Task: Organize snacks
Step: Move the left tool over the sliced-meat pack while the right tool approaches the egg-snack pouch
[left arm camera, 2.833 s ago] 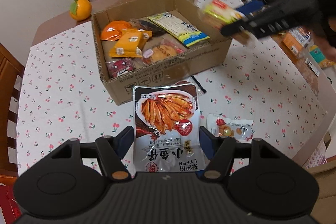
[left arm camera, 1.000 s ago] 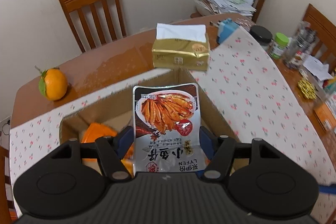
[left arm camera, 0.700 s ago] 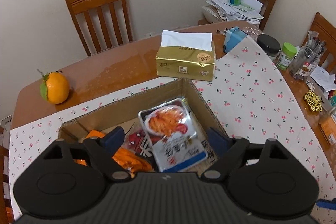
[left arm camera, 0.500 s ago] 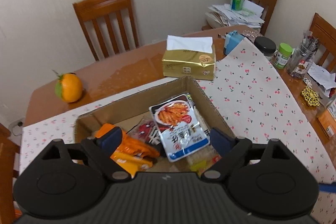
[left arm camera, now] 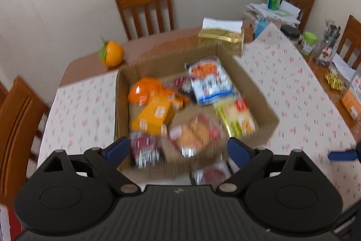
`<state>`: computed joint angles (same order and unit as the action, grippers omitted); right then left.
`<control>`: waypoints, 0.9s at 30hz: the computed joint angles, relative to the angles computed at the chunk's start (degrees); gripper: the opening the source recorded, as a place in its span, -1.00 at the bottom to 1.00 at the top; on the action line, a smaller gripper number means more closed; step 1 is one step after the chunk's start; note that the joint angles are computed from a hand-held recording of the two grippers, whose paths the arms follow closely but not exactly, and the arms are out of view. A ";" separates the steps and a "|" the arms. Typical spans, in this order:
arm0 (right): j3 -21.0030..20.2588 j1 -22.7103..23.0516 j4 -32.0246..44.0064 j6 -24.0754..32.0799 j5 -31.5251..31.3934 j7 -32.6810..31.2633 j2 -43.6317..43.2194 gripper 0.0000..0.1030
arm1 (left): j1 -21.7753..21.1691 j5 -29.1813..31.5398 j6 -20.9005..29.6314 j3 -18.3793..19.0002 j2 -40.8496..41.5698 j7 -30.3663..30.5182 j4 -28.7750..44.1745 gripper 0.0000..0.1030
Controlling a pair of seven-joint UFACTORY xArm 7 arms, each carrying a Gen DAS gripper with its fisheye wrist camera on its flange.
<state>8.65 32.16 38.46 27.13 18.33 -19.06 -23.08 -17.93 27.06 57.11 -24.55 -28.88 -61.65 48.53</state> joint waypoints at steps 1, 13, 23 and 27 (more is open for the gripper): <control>-0.48 0.74 -0.24 0.25 0.60 -1.19 0.07 1.00 | -0.26 -0.39 1.40 -0.92 -0.80 -1.37 -0.70 0.81; -0.45 5.00 5.35 0.87 15.86 -15.60 11.07 1.00 | -4.28 -6.17 10.68 -2.88 -7.36 -11.30 -7.65 0.81; 6.88 1.48 14.74 -5.02 9.69 -6.00 24.57 1.00 | -4.58 -7.96 10.41 0.12 -15.36 -8.09 -14.49 0.81; 8.74 1.63 17.30 -4.75 6.71 -3.74 26.91 1.00 | -3.97 -9.25 8.19 1.75 -18.47 -5.42 -17.28 0.81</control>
<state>17.39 33.79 55.76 22.39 25.04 -22.80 3.83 -21.90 17.81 65.30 -22.79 -47.36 -67.07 31.25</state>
